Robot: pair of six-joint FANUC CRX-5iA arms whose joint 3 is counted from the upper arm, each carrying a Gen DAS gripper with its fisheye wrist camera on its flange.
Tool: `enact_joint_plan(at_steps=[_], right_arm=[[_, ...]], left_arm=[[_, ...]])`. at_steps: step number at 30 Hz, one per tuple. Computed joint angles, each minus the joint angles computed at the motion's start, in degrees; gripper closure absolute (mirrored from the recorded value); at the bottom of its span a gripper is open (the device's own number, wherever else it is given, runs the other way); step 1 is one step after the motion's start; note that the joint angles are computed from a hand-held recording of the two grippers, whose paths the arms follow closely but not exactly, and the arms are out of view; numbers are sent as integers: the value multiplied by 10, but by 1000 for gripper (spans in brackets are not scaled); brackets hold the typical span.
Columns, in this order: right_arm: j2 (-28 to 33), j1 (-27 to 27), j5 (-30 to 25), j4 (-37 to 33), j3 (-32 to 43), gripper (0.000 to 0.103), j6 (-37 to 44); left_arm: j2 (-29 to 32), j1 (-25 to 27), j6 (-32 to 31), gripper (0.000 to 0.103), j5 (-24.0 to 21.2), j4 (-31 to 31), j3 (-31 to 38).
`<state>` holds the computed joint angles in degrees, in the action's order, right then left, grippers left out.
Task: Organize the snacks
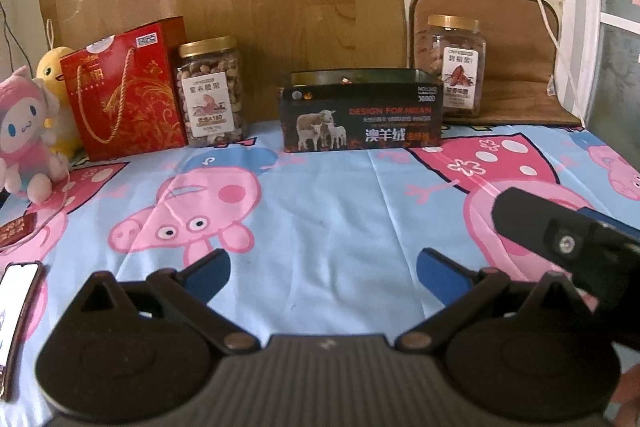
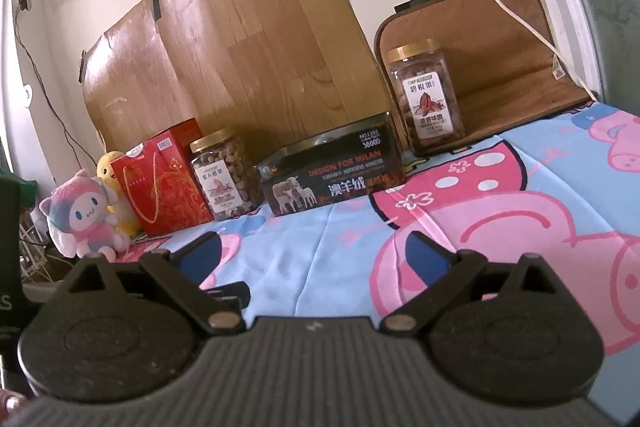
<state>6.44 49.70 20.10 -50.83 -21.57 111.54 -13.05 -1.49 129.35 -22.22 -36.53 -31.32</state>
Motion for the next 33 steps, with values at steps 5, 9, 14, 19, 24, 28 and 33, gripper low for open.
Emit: enact_joint_plan(at_steps=[5,9,14,19,24,28,33], right_arm=[[-4,2,3,0,-4,2,-4],[-4,3,3,1,-4,2,-5],[-6,1,-2,-6,-3,2,2],[-7,-5,-16,-24,3,2,15],[-6,-9,-24,-33,8,2,22],[-6,-10,-27,-33,8,2,21],[-5,-12,-31,-38,12,2,26]], left_arm=[[10,-30,74,0,-39,-64,19],[16,-30,72,0,-50,-61,24],[10,12,-15,0,-13,25,2],[9,25,-65,0,-4,64,-8],[17,11,-32,0,-23,32,4],[20,2,-3,0,-36,4,12],[17,8,-3,0,-35,9,11]])
